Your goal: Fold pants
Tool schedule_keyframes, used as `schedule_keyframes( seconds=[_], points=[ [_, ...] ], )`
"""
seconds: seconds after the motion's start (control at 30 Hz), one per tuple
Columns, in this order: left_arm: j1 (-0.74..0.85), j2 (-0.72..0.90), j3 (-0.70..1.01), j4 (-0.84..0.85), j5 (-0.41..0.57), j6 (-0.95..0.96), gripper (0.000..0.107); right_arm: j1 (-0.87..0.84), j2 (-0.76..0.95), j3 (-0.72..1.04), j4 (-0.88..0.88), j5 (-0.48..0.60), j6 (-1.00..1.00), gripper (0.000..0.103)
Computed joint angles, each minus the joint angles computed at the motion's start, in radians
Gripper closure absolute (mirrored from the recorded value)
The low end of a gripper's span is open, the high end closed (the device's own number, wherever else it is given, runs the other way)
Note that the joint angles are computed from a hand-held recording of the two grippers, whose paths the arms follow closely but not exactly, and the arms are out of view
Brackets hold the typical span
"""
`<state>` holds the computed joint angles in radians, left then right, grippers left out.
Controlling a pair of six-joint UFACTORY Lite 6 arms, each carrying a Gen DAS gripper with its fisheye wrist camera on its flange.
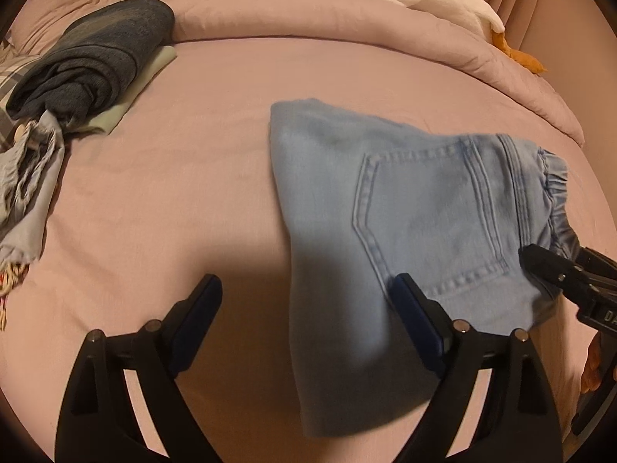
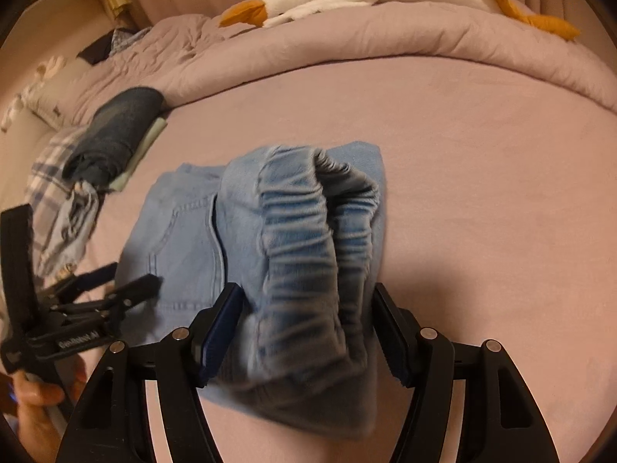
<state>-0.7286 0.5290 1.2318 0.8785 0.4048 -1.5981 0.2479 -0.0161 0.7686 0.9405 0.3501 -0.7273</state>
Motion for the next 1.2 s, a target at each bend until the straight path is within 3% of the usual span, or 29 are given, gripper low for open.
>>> schedule_keyframes(
  seconds=[0.2,0.37,0.67,0.87,0.93,0.97,1.2],
  points=[
    [-0.04,-0.008,-0.043,0.072,0.003,-0.112,0.015,0.043,-0.004,-0.042,-0.123,-0.07,0.117,0.036],
    [-0.086,-0.085,-0.096,0.064,0.061,-0.133,0.016,0.032,-0.045,-0.077,-0.059,-0.054,0.092,0.036],
    [-0.198,-0.241,-0.17,0.032,0.159,-0.175,0.016,0.053,-0.328,-0.207,-0.313,-0.002,0.335,0.036],
    [-0.29,-0.319,-0.161,0.0,0.255,-0.209,0.005,0.052,-0.547,-0.267,-0.455,0.085,0.464,0.035],
    [-0.318,-0.328,-0.142,-0.023,0.311,-0.206,0.005,0.061,-0.608,-0.273,-0.507,0.116,0.518,0.019],
    [-0.334,-0.337,-0.137,-0.029,0.332,-0.207,0.005,0.065,-0.638,-0.277,-0.533,0.132,0.541,0.004],
    [-0.425,-0.363,-0.066,-0.098,0.49,-0.167,0.005,0.07,-0.811,-0.279,-0.552,0.258,0.537,0.001]
  ],
)
